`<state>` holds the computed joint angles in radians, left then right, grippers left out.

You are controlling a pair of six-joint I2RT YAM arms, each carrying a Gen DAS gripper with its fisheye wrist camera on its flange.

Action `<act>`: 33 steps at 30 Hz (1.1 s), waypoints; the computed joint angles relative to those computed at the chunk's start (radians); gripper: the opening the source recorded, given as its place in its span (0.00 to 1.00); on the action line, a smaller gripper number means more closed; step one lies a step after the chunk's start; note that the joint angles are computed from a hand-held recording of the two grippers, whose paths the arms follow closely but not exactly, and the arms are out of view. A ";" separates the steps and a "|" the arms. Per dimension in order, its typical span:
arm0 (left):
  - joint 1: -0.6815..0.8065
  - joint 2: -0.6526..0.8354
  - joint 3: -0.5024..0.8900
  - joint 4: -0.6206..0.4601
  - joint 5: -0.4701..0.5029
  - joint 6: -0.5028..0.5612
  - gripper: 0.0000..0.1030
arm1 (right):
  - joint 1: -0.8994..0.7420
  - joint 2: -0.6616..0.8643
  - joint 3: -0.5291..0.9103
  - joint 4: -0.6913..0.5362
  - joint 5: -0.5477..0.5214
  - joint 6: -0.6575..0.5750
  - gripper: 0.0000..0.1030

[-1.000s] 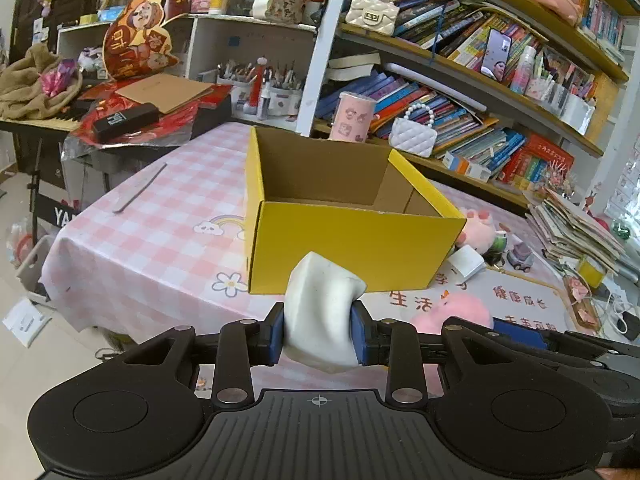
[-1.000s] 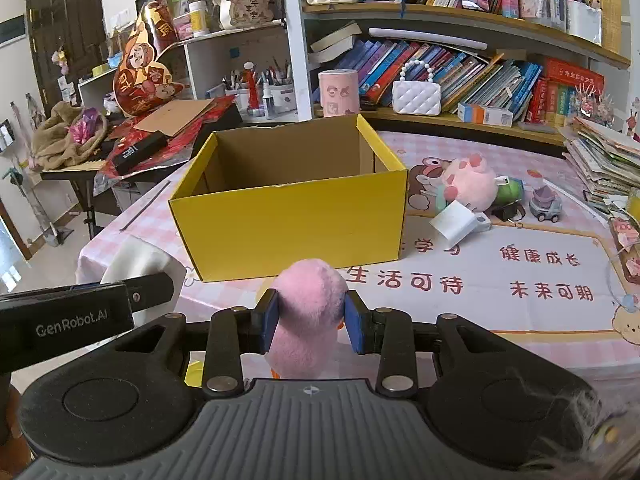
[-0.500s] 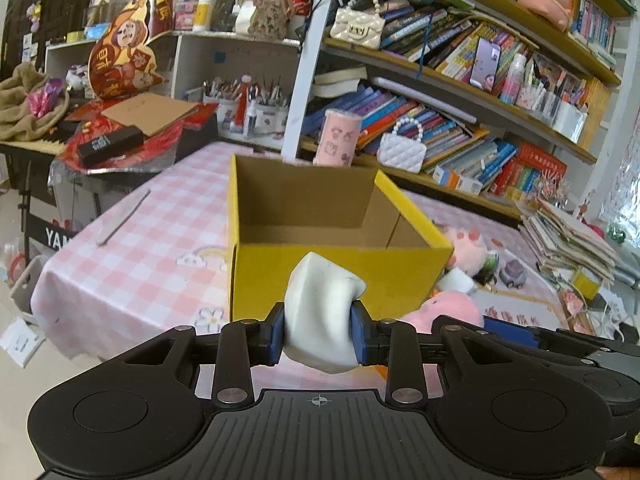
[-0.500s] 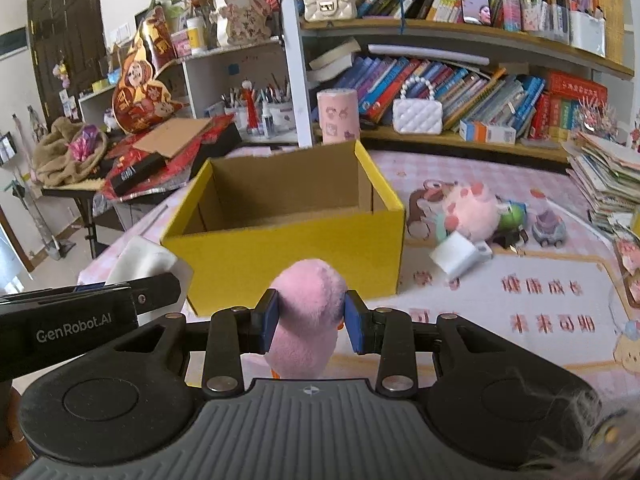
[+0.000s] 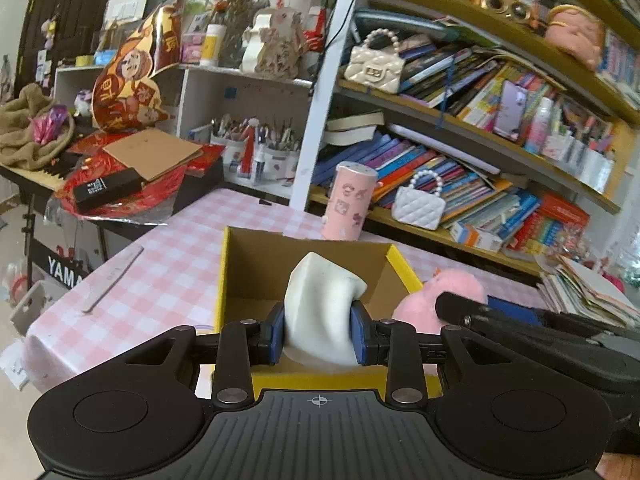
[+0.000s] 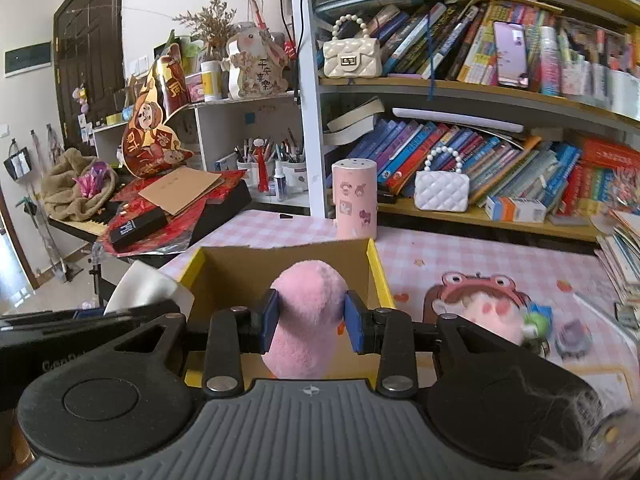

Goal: Organize objects
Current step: 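Carry the white cube in the left tool while the right tool carries the pink chick to the yellow box, then open the left tool over the box while the right tool releases the pink chick inside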

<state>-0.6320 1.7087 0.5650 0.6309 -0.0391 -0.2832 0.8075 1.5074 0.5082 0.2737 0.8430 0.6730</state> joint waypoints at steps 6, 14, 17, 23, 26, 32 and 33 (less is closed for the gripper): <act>-0.017 0.212 0.232 -0.107 -0.067 -0.033 0.30 | -0.239 0.165 0.058 0.174 -0.253 -0.223 0.32; -0.027 0.403 0.502 -0.304 -0.146 -0.043 0.30 | -0.410 0.367 0.239 0.142 -0.482 -0.412 0.32; -0.028 0.451 0.579 -0.370 -0.161 -0.045 0.30 | -0.455 0.448 0.329 0.089 -0.544 -0.467 0.32; -0.032 0.519 0.691 -0.479 -0.190 -0.044 0.30 | -0.503 0.507 0.401 0.044 -0.623 -0.504 0.32; -0.034 0.546 0.734 -0.518 -0.202 -0.048 0.31 | -0.515 0.527 0.425 0.027 -0.648 -0.512 0.32; -0.040 0.581 0.787 -0.574 -0.222 -0.064 0.33 | -0.528 0.544 0.453 0.007 -0.687 -0.545 0.33; -0.042 0.583 0.791 -0.579 -0.229 -0.068 0.33 | -0.529 0.547 0.458 0.002 -0.691 -0.550 0.33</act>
